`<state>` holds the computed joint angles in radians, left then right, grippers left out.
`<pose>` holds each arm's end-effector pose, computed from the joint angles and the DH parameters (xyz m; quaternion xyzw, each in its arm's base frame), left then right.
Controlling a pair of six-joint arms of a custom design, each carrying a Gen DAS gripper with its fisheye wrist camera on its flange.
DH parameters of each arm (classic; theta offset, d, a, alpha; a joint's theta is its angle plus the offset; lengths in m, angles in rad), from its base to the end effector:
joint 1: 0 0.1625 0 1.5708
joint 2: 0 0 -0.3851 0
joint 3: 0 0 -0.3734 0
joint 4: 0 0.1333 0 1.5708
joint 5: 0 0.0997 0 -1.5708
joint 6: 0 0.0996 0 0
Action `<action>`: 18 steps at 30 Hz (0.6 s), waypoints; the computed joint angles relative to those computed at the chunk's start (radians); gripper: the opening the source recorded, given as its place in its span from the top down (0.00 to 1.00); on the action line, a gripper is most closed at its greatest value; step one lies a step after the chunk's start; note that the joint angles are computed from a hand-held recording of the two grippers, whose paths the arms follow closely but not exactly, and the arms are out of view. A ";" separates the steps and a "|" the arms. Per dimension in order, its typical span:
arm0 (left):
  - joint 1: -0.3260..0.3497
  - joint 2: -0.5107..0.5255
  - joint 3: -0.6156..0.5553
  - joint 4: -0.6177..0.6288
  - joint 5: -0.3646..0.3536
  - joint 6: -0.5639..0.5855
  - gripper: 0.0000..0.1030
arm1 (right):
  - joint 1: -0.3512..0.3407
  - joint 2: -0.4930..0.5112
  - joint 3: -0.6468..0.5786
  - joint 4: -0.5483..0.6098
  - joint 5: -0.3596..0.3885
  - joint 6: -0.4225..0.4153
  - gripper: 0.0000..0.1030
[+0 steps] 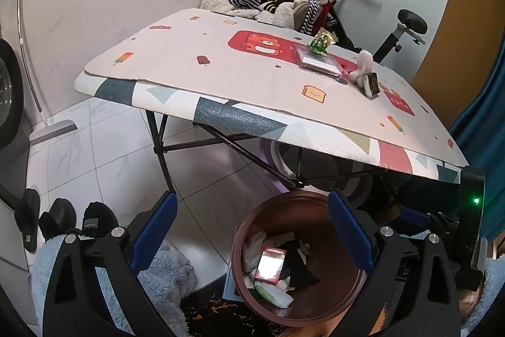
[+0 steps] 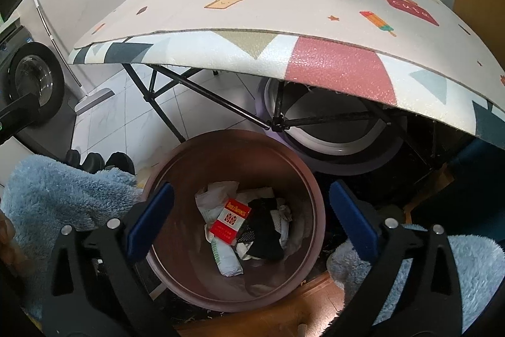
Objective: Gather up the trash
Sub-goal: 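Move back to the table and grasp the black tissue pack with the right gripper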
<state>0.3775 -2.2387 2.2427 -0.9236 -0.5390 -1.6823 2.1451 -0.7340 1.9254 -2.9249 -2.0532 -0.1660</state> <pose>-0.0897 -0.2709 0.3623 -0.0464 0.8378 -0.4264 0.3378 0.3648 -0.4035 0.0027 0.3320 -0.9093 0.1255 0.2171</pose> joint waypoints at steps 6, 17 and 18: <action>0.006 -0.005 -0.004 -0.003 0.003 0.001 0.09 | -0.001 -0.002 0.000 -0.019 0.007 -0.009 0.06; 0.089 -0.004 -0.071 -0.055 0.104 0.105 0.09 | -0.043 -0.026 -0.137 -0.035 0.095 -0.161 0.06; 0.098 -0.003 -0.073 -0.073 0.111 0.126 0.09 | -0.048 -0.020 -0.166 -0.018 0.092 -0.182 0.06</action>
